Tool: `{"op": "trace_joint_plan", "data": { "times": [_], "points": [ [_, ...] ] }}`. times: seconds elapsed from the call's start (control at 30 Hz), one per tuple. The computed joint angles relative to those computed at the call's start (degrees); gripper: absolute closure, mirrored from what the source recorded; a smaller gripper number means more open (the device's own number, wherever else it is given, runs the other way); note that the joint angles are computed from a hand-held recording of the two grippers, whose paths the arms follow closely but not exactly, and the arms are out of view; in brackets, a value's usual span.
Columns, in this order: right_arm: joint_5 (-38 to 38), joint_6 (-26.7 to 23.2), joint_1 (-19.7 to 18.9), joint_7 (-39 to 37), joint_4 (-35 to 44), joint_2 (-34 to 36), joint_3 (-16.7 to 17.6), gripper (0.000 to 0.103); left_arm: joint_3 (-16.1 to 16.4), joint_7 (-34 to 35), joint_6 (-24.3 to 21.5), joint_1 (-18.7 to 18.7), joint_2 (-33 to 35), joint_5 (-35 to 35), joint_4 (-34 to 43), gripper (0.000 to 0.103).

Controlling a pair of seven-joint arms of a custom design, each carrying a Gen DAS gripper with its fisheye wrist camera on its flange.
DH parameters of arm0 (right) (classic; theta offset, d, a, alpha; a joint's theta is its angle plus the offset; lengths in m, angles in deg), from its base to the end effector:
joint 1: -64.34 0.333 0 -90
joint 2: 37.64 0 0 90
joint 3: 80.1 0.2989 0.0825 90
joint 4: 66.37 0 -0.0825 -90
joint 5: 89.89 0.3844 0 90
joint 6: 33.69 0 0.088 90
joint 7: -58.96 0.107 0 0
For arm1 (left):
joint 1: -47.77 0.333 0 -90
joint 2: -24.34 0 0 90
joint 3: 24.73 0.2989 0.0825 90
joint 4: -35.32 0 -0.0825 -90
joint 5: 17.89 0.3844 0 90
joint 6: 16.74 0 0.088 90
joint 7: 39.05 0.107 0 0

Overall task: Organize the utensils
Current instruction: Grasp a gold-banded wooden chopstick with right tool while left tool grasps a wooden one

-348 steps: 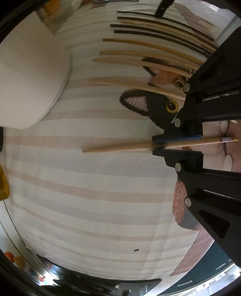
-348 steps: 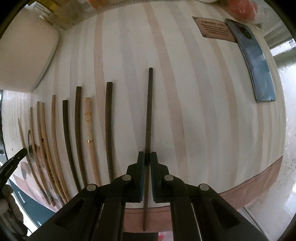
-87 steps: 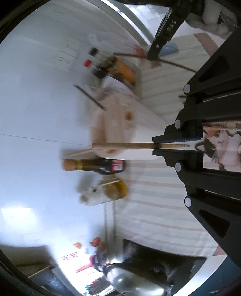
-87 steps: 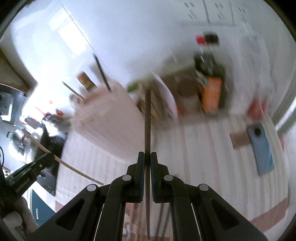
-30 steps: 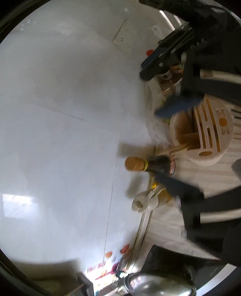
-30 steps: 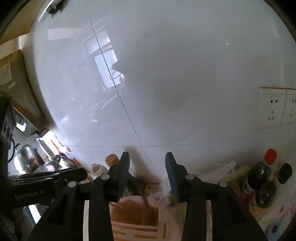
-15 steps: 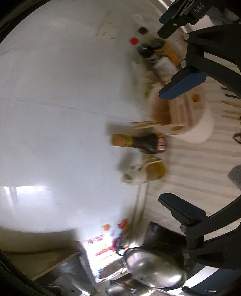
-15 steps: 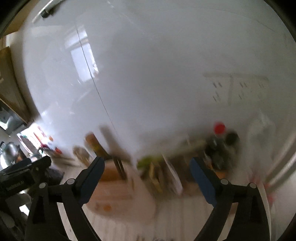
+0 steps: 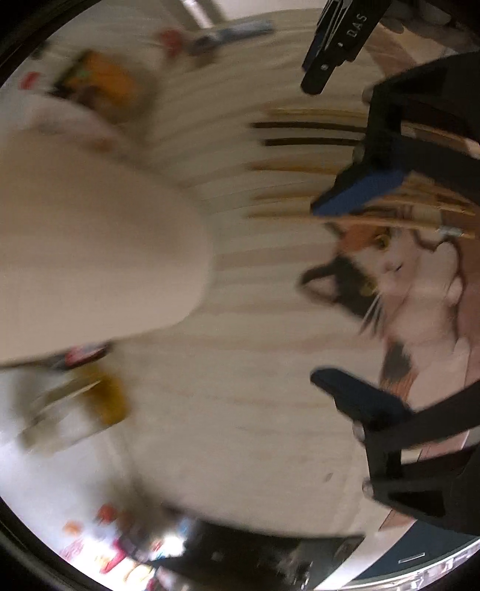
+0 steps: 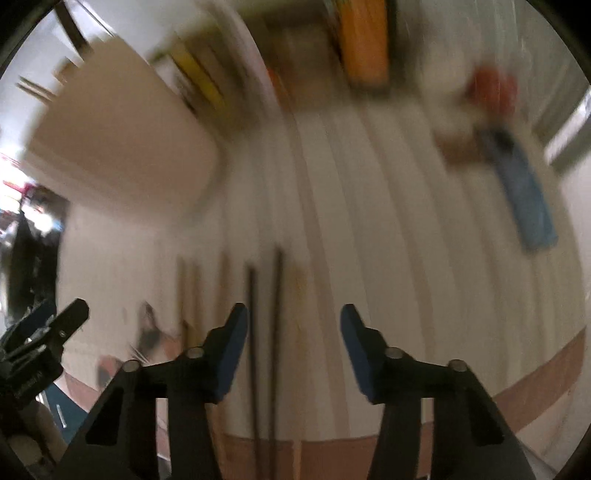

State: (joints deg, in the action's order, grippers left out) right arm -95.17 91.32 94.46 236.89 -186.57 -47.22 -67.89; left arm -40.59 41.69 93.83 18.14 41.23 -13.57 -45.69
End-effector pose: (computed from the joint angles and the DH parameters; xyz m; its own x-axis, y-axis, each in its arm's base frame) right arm 0.3934 0.3596 0.4997 -0.6515 -0.7210 -0.2361 -0.7142 0.6878 -0.1296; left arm 0.4872 -0.4532 0.5450 -0.5925 -0.8045 0.0417 -0.7899 0.5700 -0.2263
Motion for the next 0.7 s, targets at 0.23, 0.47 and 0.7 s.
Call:
{"op": "trace_joint_plan", "data": {
  "times": [0.23,0.47,0.7],
  "points": [
    [5.3,3.8,1.3,-1.6,-3.8,1.0,-0.1,0.06,-1.0,3.2,-1.3,-1.2,2.2,-1.8,-1.0,0.051],
    [2.8,-2.8,1.7,-3.6,0.7,3.7,0.4,0.08,-0.6,3.3,-0.7,-2.6,3.0,-0.3,-0.6,0.101],
    [5.2,-4.5,1.9,-5.4,-0.7,2.2,0.0,0.096,0.3,1.2,-0.8,0.1,-0.2,-1.7,-5.0,0.101]
  ]
}}
